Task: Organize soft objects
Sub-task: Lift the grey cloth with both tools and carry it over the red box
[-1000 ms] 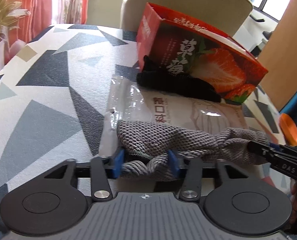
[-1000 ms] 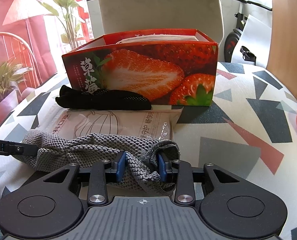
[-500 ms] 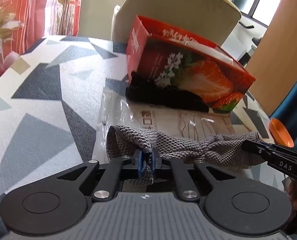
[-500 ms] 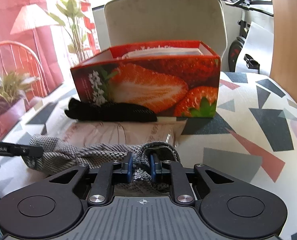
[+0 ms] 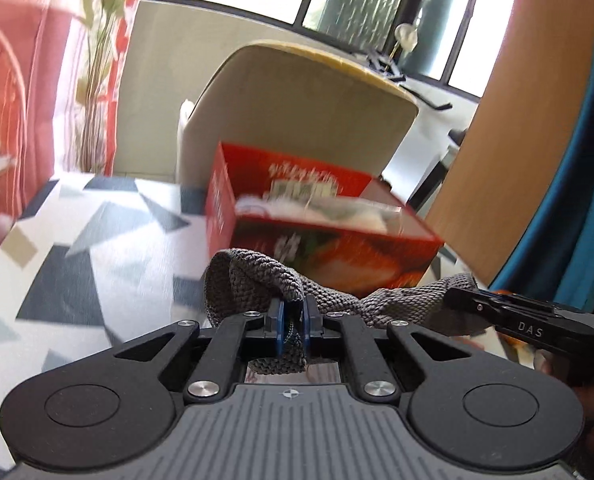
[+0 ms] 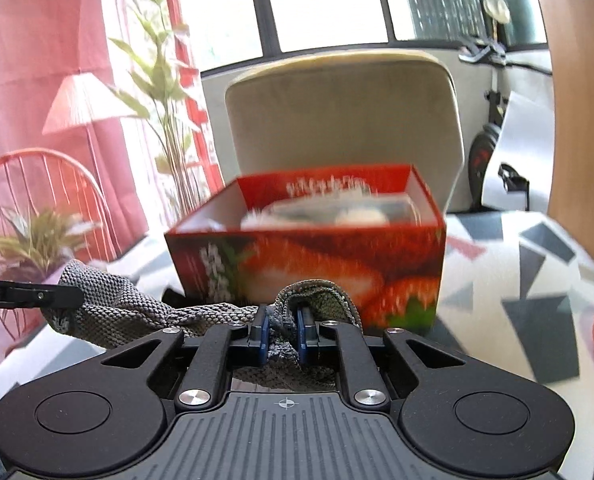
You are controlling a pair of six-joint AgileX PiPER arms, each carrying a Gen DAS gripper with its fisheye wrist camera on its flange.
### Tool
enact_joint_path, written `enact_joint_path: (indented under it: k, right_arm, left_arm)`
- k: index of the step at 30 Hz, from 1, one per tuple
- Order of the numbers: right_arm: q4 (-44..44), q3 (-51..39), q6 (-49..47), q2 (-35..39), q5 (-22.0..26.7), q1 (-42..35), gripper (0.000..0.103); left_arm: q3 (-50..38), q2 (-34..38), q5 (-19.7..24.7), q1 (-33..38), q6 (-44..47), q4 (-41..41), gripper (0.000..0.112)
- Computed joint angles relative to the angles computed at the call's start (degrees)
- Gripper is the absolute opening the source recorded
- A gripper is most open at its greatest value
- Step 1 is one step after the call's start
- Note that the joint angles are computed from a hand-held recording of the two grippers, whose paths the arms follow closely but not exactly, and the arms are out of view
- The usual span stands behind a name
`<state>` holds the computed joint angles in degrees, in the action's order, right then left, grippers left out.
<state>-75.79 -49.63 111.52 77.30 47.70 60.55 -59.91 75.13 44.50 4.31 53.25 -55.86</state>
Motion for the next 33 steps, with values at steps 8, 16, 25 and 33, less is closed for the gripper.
enact_joint_path:
  k: [8,16,25,33]
  right_arm:
    - [1.24,-7.19,-11.80,-0.18,-6.13,-9.20,0.011]
    - [6.75,-16.44,-28.45,3.64,-13.31,-19.99,0.010]
    - [26.72,-28.79,-49.65,13.43,-16.66,-31.23,0.010]
    - [52.45,-39.50,-75.11,22.34,-10.40,-36.90,0.010]
  left_arm:
    - [-8.90,5.01,-3.34,-4.83,-3.13,0.33,0.009]
    - [-22.79,15.24,-7.26,-10.96,-13.12,7.74,0.008]
    - [-47.62,33.39,1.79,-15.75,-32.72,24.96,0.008]
    - [-65.13,45.91,14.61,-18.35,-39.87,33.20,0.008]
